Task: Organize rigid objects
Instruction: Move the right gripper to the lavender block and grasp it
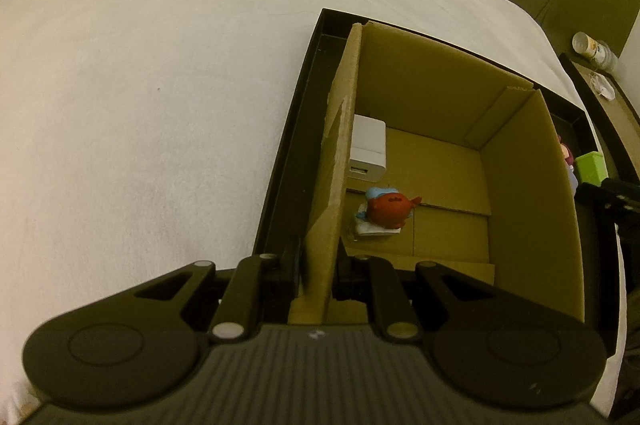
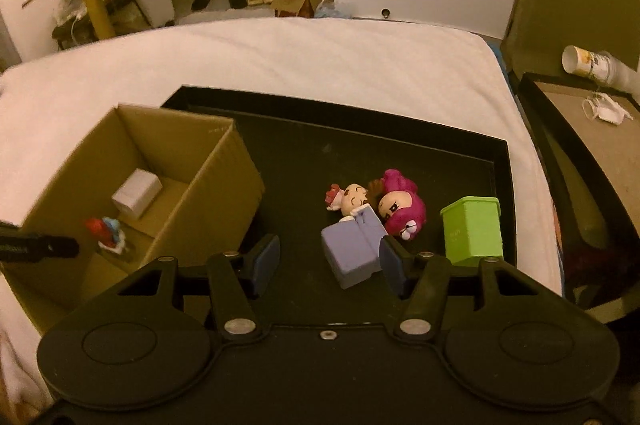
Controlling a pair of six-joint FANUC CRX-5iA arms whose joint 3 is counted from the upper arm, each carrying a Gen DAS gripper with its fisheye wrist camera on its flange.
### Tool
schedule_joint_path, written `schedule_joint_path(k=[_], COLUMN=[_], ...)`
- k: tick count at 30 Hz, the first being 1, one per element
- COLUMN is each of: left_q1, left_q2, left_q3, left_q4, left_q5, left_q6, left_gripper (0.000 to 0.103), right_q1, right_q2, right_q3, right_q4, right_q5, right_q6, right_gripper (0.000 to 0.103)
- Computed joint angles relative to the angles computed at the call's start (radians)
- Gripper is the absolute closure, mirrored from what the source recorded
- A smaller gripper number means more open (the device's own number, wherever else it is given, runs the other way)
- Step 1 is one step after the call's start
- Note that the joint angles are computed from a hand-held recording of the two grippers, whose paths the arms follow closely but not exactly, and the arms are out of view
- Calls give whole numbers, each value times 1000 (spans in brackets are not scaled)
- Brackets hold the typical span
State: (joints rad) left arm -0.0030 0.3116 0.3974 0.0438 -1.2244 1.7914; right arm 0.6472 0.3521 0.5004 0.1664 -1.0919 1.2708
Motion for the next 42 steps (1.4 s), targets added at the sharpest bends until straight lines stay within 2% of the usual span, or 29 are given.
schedule_joint_path(k=[15,28,35,42], left_q1=[2,7,20,16], left_q2=[8,6,-3,-4], left_q3=[5,1,-20,-17], left_q4=[7,15,37,30], left_q5=[-5,-2,11,10], left_q6=[1,4,-7,-3], left_gripper=[90,90,90,90], right_q1=[-23,-27,-12,1], right_q2=[77,95,81,56], right_q3=[41,38,18,-3], right_q4=[18,12,34,31], right_q5=[-38,-4,-13,-46], right_q6=[78,125,71,21], right_gripper=[47,50,58,58])
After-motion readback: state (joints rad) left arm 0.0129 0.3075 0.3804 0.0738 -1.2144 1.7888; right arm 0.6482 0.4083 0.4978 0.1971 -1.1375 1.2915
